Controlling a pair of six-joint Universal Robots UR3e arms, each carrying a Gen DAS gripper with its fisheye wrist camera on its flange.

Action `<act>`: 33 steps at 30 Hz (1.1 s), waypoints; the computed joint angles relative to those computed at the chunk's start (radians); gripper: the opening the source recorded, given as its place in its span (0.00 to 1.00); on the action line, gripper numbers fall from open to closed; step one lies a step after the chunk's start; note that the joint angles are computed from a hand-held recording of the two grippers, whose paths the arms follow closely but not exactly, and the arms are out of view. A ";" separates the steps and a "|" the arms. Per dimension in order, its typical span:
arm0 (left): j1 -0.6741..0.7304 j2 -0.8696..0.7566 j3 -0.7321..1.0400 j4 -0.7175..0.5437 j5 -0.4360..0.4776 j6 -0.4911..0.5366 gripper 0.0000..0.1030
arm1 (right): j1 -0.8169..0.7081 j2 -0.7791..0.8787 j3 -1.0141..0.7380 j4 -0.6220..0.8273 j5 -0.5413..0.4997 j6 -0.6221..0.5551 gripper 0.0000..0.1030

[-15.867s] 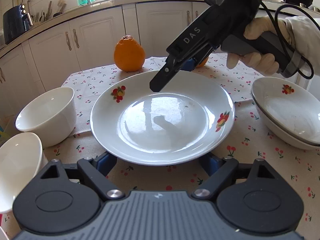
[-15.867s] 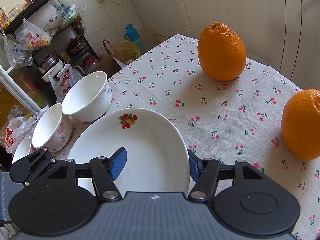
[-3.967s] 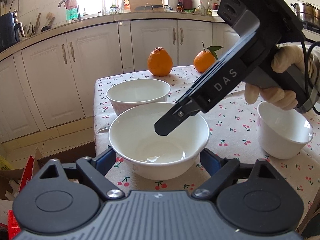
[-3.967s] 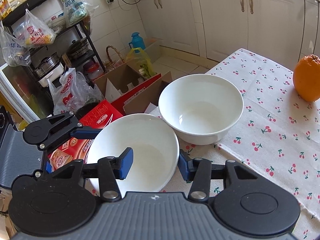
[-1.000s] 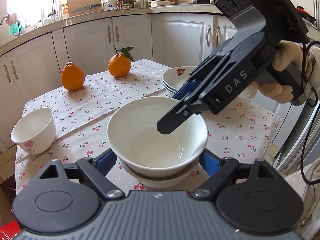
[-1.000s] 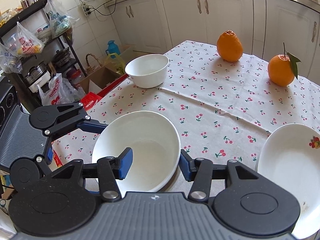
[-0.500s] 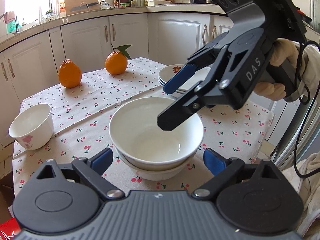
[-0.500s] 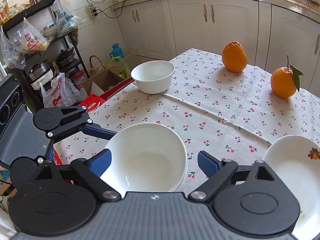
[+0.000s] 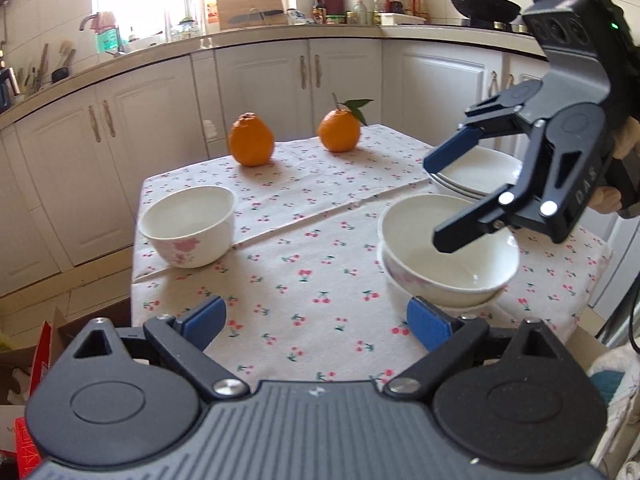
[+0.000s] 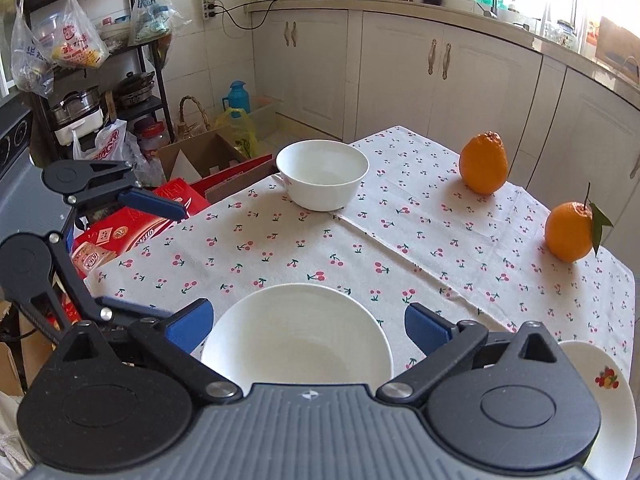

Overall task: Organize plates and bowls
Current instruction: 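Open the right gripper and withdraw it from the nested bowls, then grasp the rim of the pink-floral white bowl with the left gripper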

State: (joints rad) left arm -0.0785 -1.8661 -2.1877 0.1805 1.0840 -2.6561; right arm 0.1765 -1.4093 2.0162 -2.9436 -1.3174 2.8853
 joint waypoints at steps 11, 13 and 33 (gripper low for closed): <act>0.051 -0.275 0.442 -0.106 0.036 -0.093 0.94 | 0.048 0.237 -0.308 0.020 -0.031 -0.058 1.00; 0.050 -0.333 0.547 -0.153 0.051 -0.130 0.94 | 0.042 0.286 -0.386 0.055 -0.020 -0.073 1.00; 0.057 -0.668 1.210 -0.645 -0.009 -0.156 0.72 | 0.028 0.778 -1.178 0.495 0.083 -0.183 1.00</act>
